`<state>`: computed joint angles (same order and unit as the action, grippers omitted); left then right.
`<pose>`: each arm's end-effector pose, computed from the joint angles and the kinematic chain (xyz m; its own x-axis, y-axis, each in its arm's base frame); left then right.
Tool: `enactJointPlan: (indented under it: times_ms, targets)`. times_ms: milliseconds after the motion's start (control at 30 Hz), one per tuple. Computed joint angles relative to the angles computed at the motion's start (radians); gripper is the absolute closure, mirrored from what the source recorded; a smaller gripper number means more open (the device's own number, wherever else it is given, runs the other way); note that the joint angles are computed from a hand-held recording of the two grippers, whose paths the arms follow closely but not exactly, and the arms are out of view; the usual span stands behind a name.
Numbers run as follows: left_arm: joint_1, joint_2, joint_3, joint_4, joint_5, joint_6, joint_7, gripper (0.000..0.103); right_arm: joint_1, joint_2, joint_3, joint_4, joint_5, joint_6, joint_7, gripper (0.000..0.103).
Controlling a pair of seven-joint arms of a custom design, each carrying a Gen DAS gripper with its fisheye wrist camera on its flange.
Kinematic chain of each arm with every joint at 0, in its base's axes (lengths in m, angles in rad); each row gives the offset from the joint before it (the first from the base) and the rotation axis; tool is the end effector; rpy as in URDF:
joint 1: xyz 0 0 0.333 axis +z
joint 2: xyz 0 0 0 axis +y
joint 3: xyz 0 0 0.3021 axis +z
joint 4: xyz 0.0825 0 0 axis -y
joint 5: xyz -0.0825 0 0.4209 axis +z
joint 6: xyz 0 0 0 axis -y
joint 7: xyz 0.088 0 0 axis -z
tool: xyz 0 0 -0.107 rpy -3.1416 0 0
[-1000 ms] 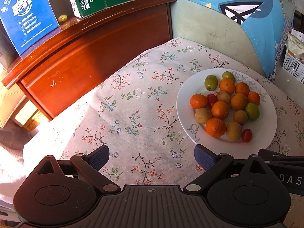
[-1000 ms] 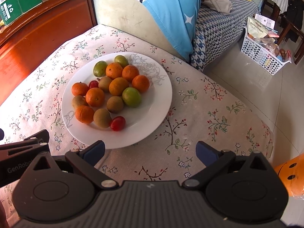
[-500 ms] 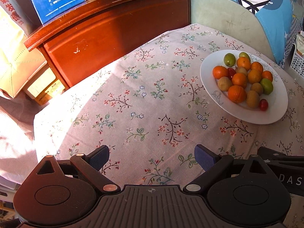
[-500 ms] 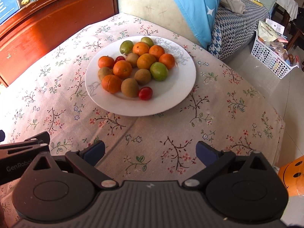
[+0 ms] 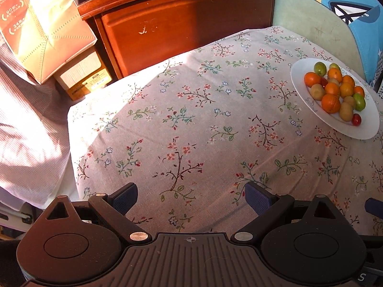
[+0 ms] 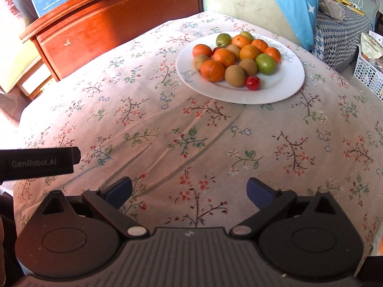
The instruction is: Organize fruits
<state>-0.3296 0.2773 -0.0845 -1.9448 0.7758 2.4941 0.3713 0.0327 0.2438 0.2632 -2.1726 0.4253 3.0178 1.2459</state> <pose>0.6029 -0.2670 0.3314 0.2512 -0.9625 -0.1022 -0.8264 -0.1583 -0.5404 0.6048 0.1493 0.3063 0.2328 -0.9593 -0.1601 -0.8170 -0.1035 -0.5673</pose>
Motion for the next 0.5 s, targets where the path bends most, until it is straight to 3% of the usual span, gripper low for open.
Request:
enactJointPlan:
  times_ms: [100,233,333,400,500]
  targets:
    - [0.004,-0.011,0.005,-0.016,0.009,0.003,-0.018,0.006,-0.114,0.022,0.159,-0.024,0.139,0.095,-0.188,0.002]
    - [0.016,-0.019,0.002,-0.032,0.001,0.020,-0.021,0.006,-0.153,0.066,0.232,-0.049,0.071,0.241,-0.234,0.001]
    - [0.019,-0.021,0.003,-0.038,0.007,0.030,-0.027,0.006,-0.274,0.119,0.366,-0.061,0.013,0.337,-0.225,0.001]
    - [0.019,-0.023,0.005,-0.040,0.016,0.034,-0.033,0.006,-0.292,0.147,0.387,-0.064,-0.030,0.392,-0.203,0.001]
    - [0.025,-0.025,0.004,-0.044,0.012,0.047,-0.036,0.006,-0.277,0.171,0.372,-0.054,-0.073,0.433,-0.169,0.001]
